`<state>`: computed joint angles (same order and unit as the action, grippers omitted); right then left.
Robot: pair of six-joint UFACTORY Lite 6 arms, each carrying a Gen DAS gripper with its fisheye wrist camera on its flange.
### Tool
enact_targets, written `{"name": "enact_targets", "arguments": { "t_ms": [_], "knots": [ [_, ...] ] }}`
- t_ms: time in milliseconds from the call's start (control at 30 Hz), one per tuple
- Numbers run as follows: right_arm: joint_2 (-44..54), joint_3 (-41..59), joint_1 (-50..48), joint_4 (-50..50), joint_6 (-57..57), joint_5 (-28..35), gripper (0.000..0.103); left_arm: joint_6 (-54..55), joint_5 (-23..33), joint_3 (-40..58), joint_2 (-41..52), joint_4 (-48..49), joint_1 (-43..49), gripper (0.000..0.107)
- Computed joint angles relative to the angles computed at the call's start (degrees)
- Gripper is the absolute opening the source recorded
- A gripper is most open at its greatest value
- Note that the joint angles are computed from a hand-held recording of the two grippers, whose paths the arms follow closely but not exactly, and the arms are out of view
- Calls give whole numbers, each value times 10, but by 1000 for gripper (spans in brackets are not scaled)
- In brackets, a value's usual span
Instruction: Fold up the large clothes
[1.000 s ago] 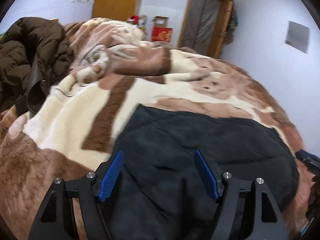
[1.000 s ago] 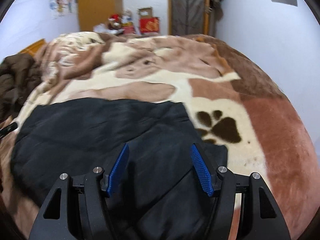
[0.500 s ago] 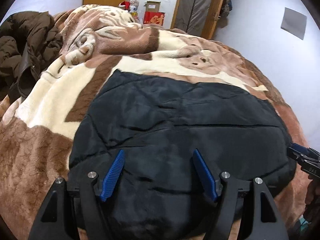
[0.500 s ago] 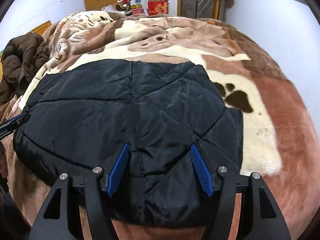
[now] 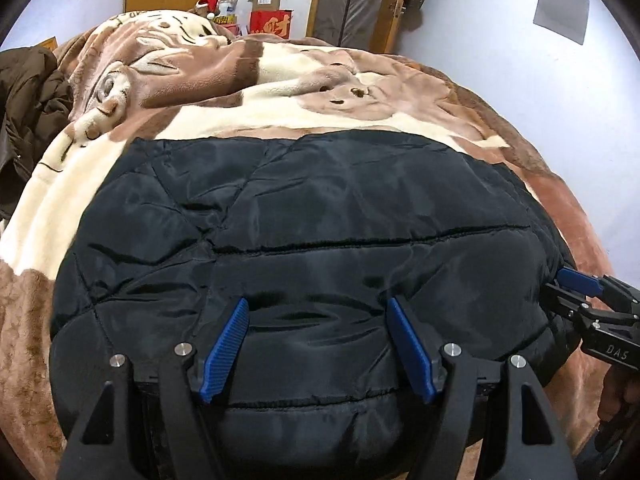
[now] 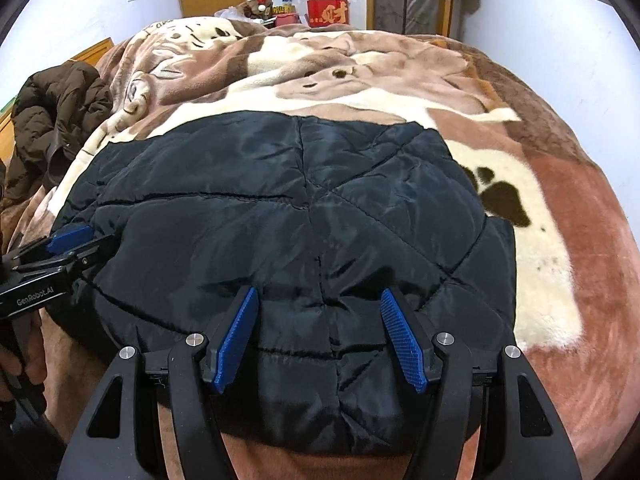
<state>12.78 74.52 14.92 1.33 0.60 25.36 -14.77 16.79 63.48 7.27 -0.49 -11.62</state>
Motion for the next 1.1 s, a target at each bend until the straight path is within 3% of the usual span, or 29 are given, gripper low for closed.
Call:
{"name": "enact_targets", "arguments": {
  "t_ms": [100, 333, 567, 767, 900, 1100],
  "knots": [
    [0, 17, -3, 9, -7, -1, 64, 52, 9, 24, 0, -53, 5, 73],
    [122, 149, -9, 23, -9, 27, 64, -7, 40, 174, 145, 26, -7, 74],
    [176, 181, -19, 18, -5, 21, 65, -67, 23, 178, 176, 90, -18, 75],
    [188, 214, -19, 9, -2, 54, 65, -11, 62, 211, 184, 34, -9, 74],
    [74, 119, -37, 28, -22, 34, 65, 78, 58, 149, 93, -42, 23, 71],
    [-101, -96, -112, 28, -46, -20, 65, 140, 20, -13, -52, -48, 131, 71]
  ]
}}
